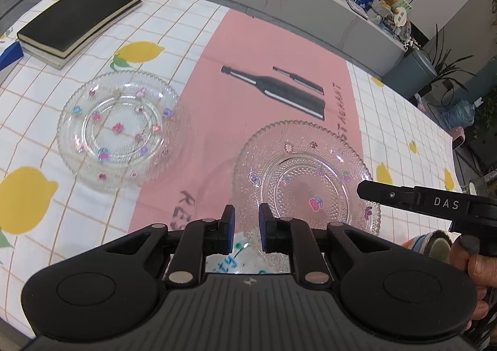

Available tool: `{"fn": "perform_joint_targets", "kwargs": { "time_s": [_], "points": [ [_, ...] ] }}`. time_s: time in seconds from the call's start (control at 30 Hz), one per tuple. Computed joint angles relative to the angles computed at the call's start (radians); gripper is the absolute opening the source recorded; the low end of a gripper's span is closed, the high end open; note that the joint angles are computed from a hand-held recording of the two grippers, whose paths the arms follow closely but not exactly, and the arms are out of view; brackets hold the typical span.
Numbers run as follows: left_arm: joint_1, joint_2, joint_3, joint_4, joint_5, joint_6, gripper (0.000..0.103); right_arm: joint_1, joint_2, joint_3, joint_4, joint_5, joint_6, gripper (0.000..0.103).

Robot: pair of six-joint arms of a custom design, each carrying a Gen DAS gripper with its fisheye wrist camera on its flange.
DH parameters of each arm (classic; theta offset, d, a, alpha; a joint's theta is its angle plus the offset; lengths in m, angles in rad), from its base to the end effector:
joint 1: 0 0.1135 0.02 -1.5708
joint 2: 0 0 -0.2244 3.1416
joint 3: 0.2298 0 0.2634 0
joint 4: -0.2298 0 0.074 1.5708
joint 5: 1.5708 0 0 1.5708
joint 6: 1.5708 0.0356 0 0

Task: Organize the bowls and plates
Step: 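Lift and carry the glass plate with both tools over the other glass plate, then lower the glass plate onto the other glass plate and open both tools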

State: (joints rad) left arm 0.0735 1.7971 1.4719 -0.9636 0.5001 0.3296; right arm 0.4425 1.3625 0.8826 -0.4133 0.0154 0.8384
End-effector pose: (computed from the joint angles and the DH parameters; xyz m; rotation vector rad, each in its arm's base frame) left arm 0.3621 0.0095 0.2060 0.4430 2.6724 -0.6005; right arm 0.2691 0.1269 0.1825 0.5064 2.4896 0.5193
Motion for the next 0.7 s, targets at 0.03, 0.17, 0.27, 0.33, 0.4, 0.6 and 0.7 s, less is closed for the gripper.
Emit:
{"fn": "perform_joint_targets", "kwargs": {
  "time_s": [0.03, 0.17, 0.27, 0.33, 0.4, 0.6, 0.7],
  "points": [
    [0.004, -0.008, -0.011, 0.001, -0.002, 0.005, 0.017, 0.005, 0.0, 0.0, -0.002, 0.001, 0.0, 0.009],
    [0.011, -0.036, -0.045, -0.001, -0.019, 0.024, 0.017, 0.025, 0.005, -0.001, -0.007, 0.004, -0.001, 0.009],
    [0.015, -0.048, -0.06, -0.011, -0.036, 0.05, 0.017, 0.039, 0.013, -0.002, -0.01, 0.002, -0.003, 0.009],
    [0.019, -0.053, -0.07, -0.018, -0.05, 0.066, 0.017, 0.05, 0.026, 0.001, -0.013, 0.0, -0.006, 0.009],
    [0.021, -0.055, -0.075, -0.029, -0.067, 0.086, 0.018, 0.063, 0.039, 0.006, -0.017, -0.001, -0.007, 0.01],
    [0.04, -0.07, -0.122, -0.05, -0.117, 0.169, 0.02, 0.104, 0.087, 0.023, -0.025, -0.012, -0.018, 0.011],
    [0.055, -0.088, -0.162, -0.052, -0.132, 0.191, 0.02, 0.124, 0.112, 0.033, -0.031, -0.011, -0.023, 0.011]
  ]
}}
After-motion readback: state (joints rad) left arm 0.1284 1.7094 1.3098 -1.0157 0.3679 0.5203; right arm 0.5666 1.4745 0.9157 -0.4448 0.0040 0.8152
